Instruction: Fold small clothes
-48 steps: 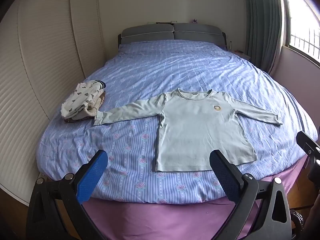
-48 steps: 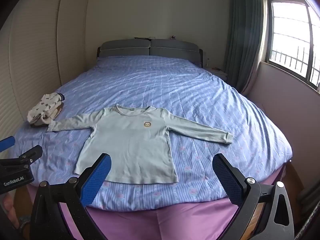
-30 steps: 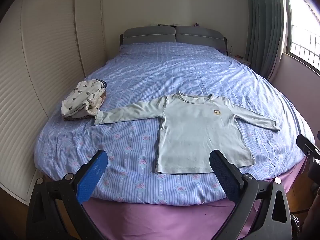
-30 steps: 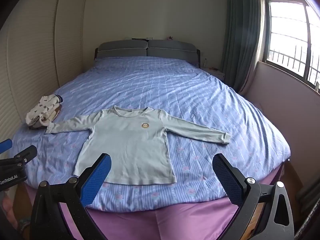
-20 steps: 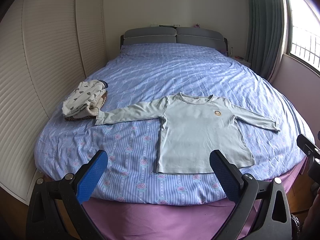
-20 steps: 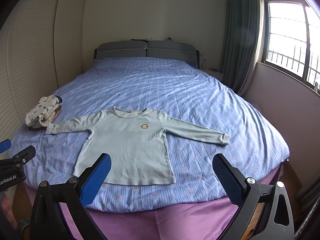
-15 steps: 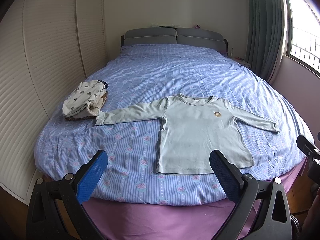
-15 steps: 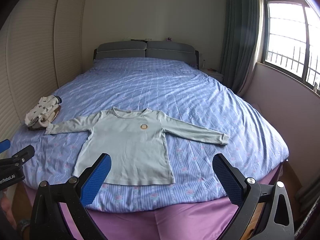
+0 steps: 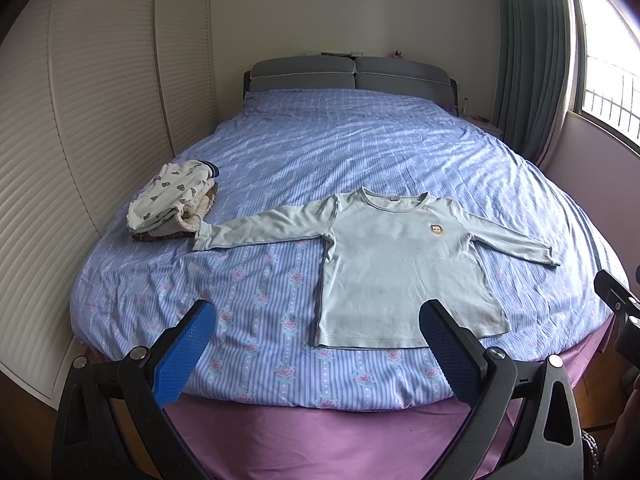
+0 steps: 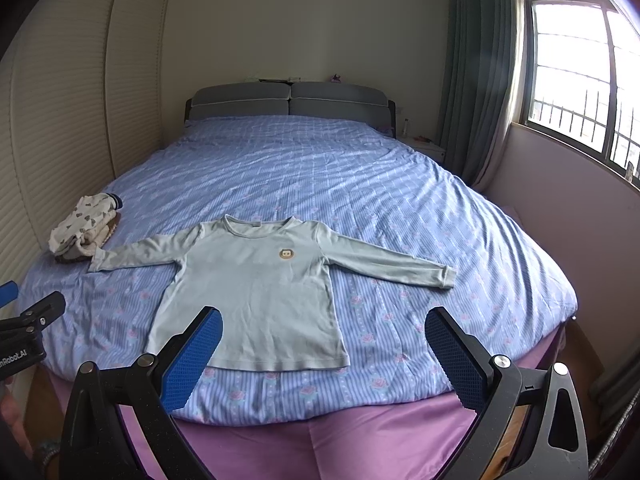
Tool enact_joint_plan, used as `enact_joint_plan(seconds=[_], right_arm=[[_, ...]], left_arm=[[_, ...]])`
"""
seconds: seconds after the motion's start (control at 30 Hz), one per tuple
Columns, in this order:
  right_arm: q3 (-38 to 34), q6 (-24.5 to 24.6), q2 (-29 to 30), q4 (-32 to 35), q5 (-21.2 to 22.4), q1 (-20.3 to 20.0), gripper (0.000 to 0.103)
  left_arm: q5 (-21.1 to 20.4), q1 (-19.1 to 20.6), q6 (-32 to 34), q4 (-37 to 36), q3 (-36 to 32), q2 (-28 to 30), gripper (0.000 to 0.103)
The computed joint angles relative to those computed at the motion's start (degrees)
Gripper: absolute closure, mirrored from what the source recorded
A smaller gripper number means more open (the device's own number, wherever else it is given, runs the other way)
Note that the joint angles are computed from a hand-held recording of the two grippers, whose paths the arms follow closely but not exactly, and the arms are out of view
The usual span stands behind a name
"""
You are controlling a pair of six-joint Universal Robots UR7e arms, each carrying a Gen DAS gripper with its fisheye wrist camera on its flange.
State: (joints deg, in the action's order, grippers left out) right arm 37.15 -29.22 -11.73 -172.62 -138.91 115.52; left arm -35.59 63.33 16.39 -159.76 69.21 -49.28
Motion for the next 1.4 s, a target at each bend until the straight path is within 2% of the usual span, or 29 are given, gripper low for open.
enact_joint_plan(seconds=[1.4], right_arm=[[-0.4, 0.9, 0.0, 0.8, -0.3, 0.0, 0.001]], left_arm=[[0.3, -0.3, -0.7, 0.7, 0.6, -0.7, 0.0]])
